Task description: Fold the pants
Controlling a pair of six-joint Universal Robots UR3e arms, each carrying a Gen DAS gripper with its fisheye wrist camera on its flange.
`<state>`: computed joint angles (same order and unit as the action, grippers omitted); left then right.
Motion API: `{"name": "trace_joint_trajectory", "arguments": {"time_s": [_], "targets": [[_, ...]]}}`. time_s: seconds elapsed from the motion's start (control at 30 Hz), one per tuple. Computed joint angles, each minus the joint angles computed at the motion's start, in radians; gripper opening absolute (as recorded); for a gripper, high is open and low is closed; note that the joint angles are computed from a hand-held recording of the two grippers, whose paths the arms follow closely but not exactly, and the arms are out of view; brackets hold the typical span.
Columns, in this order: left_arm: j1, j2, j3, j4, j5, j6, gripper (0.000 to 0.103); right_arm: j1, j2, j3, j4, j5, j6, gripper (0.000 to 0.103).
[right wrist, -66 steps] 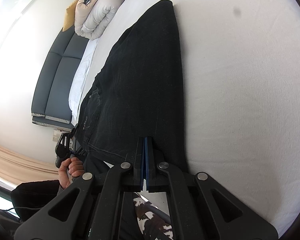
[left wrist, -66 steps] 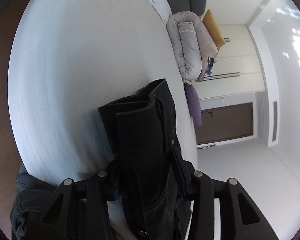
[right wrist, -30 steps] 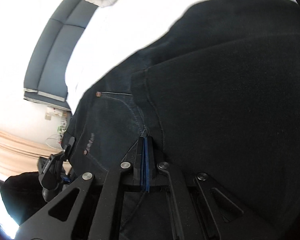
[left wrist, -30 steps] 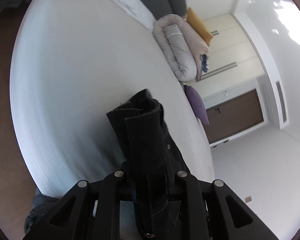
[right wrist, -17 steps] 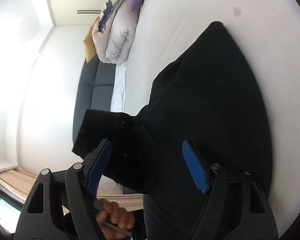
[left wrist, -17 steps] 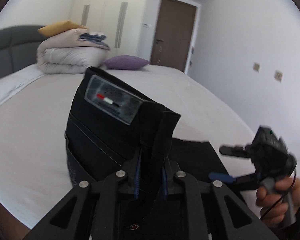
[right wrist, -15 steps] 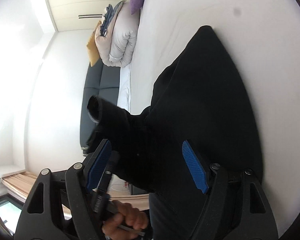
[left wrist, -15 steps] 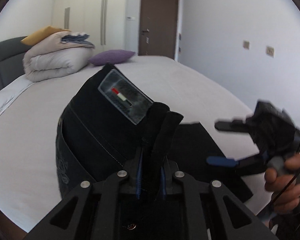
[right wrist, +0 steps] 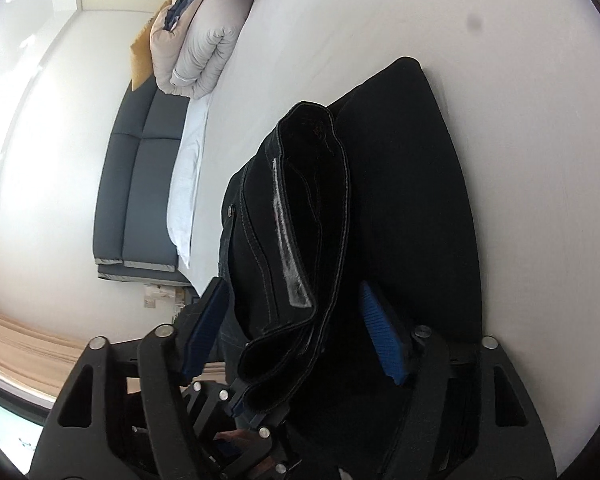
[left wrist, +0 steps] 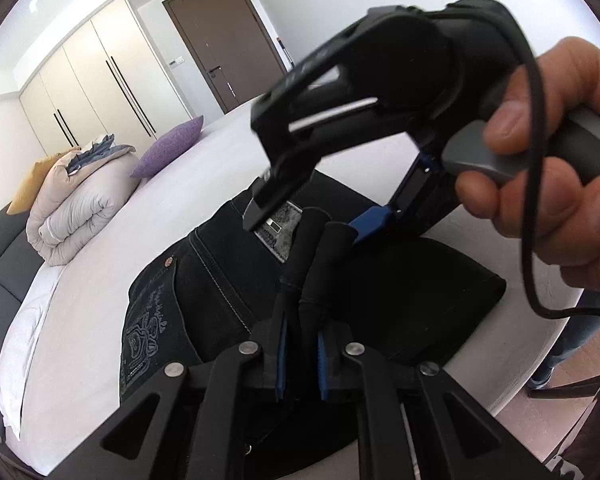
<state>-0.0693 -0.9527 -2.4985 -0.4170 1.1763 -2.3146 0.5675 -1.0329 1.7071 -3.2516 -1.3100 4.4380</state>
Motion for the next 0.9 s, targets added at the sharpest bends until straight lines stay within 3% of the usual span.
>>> {"name": "trace_joint_trajectory", "arguments": {"time_s": [0.03,0.07,0.13,0.3,0.6,0.73,0.9], "targets": [[0.016,0.015,-0.004,-0.013,-0.016,0.016,0.012,-0.014,-0.004,0.007,0.013,0.017,-0.014,0.04],[0.041,0.051,-0.018,-0.047,-0.036,0.037,0.012,-0.026,0.001,0.016,0.002,0.033,-0.018,0.021],[0.04,0.055,-0.014,-0.062,-0.043,0.04,0.012,-0.019,0.025,0.015,-0.035,0.017,-0.005,0.015],[0.05,0.079,-0.001,-0.104,-0.087,0.076,0.012,0.017,0.043,-0.108,0.076,-0.074,-0.055,0.014],[0.064,0.091,0.012,-0.169,-0.135,0.121,0.012,-0.013,-0.135,0.119,0.038,-0.1,-0.064,0.014],[0.087,0.065,0.009,-0.162,-0.155,0.15,0.012,-0.006,-0.124,0.086,0.071,-0.124,-0.06,0.014],[0.141,-0.043,0.059,-0.19,-0.202,0.205,0.016,0.014,-0.071,0.149,-0.054,-0.16,-0.048,0.013]]}}
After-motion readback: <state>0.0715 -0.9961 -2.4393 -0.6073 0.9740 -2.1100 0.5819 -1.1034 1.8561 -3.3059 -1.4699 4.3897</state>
